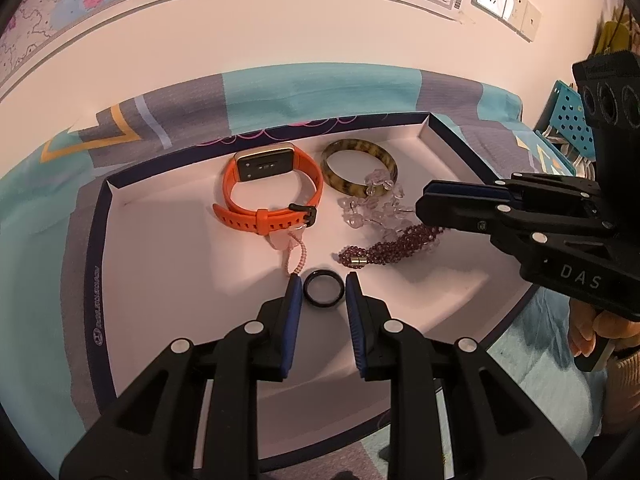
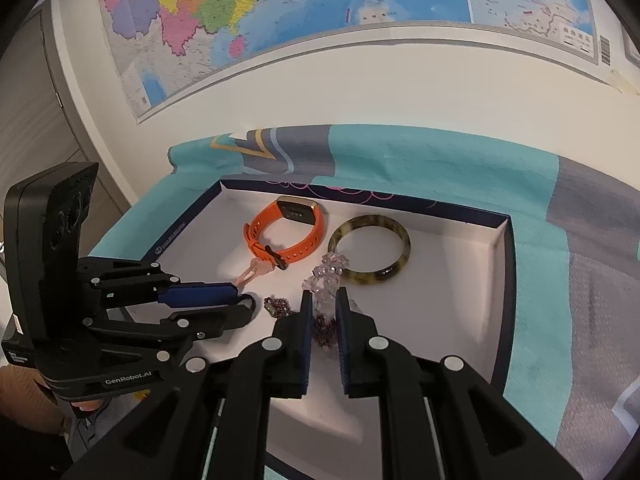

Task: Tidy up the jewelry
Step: 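Open the left tool to drop the black ring while the right tool releases the beaded bracelet, then withdraw both tools from the box toward the remaining jewelry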

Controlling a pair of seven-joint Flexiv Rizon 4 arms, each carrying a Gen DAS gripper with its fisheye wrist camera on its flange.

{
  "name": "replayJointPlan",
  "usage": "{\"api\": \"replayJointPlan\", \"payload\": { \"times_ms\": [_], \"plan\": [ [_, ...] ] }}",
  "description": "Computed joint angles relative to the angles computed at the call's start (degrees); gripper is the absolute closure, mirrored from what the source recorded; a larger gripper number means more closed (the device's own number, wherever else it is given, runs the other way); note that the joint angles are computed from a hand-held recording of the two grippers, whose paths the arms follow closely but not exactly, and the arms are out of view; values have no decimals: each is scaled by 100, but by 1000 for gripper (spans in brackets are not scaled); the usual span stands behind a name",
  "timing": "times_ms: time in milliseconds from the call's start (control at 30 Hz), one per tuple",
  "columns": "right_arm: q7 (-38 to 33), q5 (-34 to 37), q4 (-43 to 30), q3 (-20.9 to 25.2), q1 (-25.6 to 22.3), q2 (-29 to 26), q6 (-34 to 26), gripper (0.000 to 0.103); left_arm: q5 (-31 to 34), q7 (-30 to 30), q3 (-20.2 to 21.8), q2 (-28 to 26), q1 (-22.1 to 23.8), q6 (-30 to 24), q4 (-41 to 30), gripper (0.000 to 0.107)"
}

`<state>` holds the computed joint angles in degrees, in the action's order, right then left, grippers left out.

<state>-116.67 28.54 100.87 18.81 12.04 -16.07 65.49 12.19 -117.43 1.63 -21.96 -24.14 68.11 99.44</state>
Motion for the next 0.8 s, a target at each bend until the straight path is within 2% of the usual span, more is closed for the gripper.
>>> {"api": "replayJointPlan", "payload": {
  "times_ms": [267,333,400,667,800],
  "plan": [
    [81,-31,94,-30,3,51,49,91,84,-97,35,88,-39,119,84,70],
    [89,-41,127,-36,7,77,74,87,103,-170,53,148,-40,195,147,63],
    [48,11,157,-14,-20,124,77,84,141,-230,69,217,-41,261,209,63],
    [-413,561,376,38,-114,562,-39,76,1157,-1101,337,754,-302,323,463,56],
    [-790,928,635,-48,-36,957,-217,74,1682,-1545,257,1110,-256,368,725,53]
  ]
}}
